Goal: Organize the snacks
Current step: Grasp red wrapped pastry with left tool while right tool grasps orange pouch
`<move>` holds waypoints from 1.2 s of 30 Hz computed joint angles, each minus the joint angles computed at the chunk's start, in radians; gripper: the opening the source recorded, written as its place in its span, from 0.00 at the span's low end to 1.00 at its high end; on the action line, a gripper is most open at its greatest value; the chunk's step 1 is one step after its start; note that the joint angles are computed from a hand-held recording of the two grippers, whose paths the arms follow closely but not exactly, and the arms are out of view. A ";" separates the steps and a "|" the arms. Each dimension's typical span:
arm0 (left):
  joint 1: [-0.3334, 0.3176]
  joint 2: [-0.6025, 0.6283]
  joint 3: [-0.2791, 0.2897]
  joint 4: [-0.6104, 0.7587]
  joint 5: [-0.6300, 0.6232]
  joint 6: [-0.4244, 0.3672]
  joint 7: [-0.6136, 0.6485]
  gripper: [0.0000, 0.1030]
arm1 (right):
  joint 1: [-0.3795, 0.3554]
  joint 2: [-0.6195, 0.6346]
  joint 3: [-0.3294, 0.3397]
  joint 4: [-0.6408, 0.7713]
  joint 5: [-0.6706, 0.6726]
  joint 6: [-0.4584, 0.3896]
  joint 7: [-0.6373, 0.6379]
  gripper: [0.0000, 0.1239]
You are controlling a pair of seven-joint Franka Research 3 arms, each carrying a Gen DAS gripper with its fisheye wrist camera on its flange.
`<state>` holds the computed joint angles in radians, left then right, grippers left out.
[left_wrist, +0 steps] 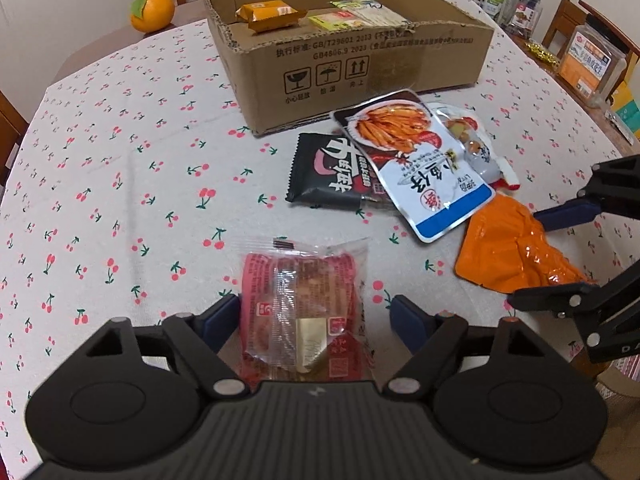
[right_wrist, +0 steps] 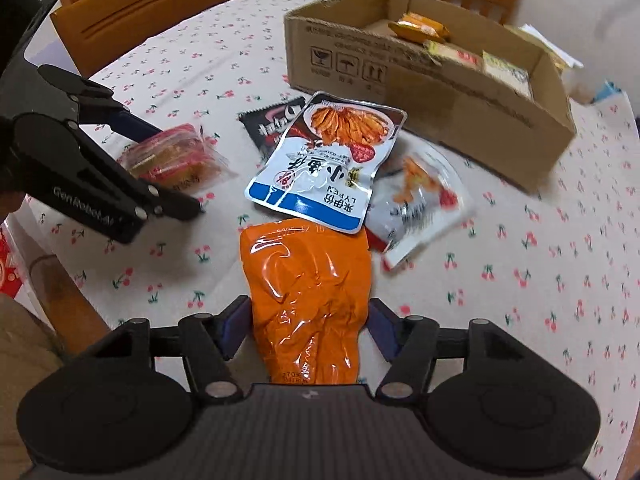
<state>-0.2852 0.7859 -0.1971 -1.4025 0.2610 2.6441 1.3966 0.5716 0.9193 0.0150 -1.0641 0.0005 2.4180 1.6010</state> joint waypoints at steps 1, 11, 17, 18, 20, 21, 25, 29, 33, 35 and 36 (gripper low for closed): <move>0.001 0.000 -0.001 0.002 -0.001 -0.007 0.003 0.80 | -0.004 -0.006 0.004 -0.011 0.005 0.009 -0.002 0.55; -0.008 -0.001 0.005 0.006 -0.002 -0.018 -0.015 0.78 | -0.039 -0.032 0.028 -0.065 0.060 0.057 -0.012 0.55; -0.003 -0.003 -0.003 0.007 -0.003 -0.008 -0.014 0.56 | -0.047 -0.047 0.038 -0.093 0.088 0.091 -0.025 0.42; -0.001 -0.003 -0.005 0.007 -0.006 -0.006 -0.012 0.54 | -0.046 -0.051 0.035 -0.098 0.089 0.095 -0.020 0.41; 0.004 -0.001 -0.012 0.015 -0.017 -0.018 -0.007 0.54 | -0.040 -0.057 0.024 -0.104 0.082 0.100 -0.009 0.40; 0.003 -0.003 -0.012 0.016 -0.019 -0.022 -0.006 0.53 | -0.036 -0.062 0.018 -0.110 0.075 0.104 -0.005 0.40; 0.010 -0.024 -0.023 -0.002 -0.027 -0.013 0.014 0.53 | -0.051 -0.076 0.029 -0.124 0.082 0.107 -0.016 0.39; 0.014 -0.044 -0.028 -0.014 -0.034 -0.018 0.037 0.53 | -0.056 -0.099 0.030 -0.147 0.079 0.117 -0.044 0.39; 0.022 -0.065 -0.037 -0.028 -0.041 -0.025 0.067 0.53 | -0.062 -0.107 0.029 -0.150 0.082 0.113 -0.052 0.39; 0.023 -0.075 -0.037 -0.036 -0.044 -0.025 0.076 0.53 | -0.061 -0.116 0.022 -0.163 0.079 0.122 -0.043 0.39; 0.023 -0.078 -0.036 -0.040 -0.044 -0.023 0.079 0.53 | -0.060 -0.118 0.017 -0.168 0.077 0.124 -0.037 0.39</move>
